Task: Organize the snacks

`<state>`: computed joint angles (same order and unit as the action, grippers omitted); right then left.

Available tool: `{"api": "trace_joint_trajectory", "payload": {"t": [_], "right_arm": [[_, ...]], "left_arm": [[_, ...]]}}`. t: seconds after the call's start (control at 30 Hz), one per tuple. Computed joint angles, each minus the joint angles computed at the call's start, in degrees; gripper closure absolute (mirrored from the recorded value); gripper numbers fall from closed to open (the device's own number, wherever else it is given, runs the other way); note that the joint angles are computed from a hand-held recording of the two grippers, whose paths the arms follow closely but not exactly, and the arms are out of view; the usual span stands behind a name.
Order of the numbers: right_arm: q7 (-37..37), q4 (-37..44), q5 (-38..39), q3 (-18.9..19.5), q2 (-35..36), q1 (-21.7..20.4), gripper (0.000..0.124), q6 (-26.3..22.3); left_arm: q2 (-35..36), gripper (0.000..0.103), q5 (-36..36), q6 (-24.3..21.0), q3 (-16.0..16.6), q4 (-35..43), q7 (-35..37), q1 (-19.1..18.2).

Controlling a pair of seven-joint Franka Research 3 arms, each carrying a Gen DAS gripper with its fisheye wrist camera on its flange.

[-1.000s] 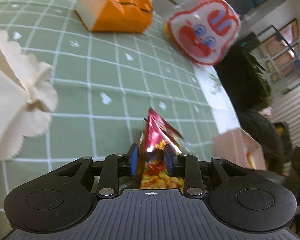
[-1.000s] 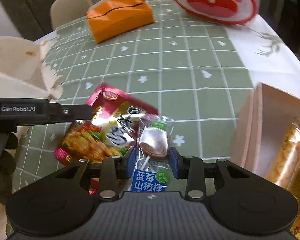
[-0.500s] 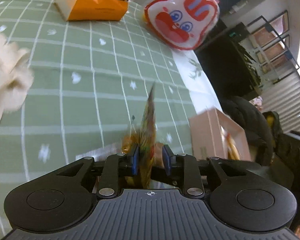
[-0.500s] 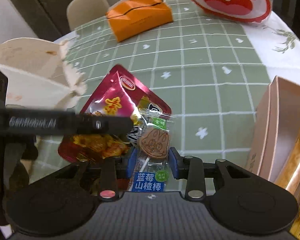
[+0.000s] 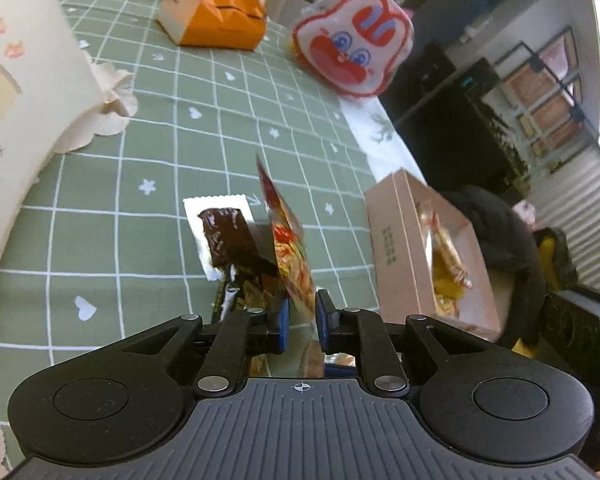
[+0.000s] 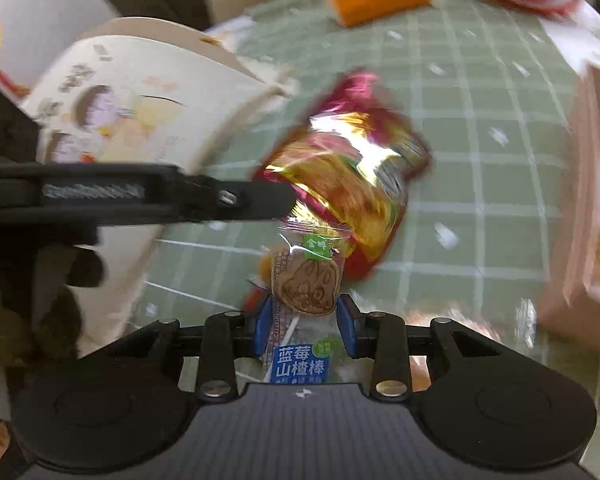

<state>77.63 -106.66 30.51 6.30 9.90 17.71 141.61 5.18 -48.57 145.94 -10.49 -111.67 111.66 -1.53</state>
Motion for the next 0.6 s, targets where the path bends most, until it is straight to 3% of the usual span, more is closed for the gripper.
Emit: {"api": "trace_joint_trajectory", "payload": {"t": [0.1,0.23,0.4,0.6], "right_arm": [[2.33,-2.85,-1.39,-0.41,-2.06,0.33,0.089,1.64],[3.96,-5.36,-4.03,-0.69,-4.71,0.65,0.088,2.38],[5.82,-7.58,-11.62,-1.40,-7.57,0.75,0.063,7.43],[7.13,-0.29,-11.77,-2.11,-1.42,-0.59,0.059,9.85]], "left_arm": [[0.62,0.086,2.25,0.26,-0.39,0.34,-0.13,-0.52],[0.28,0.083,-0.64,1.29,-0.53,-0.73,0.05,-0.30],[1.33,0.076,-0.05,0.88,-0.06,-0.08,-3.30,0.30],[3.28,0.076,-3.03,0.69,-0.12,0.11,-8.21,1.91]]}}
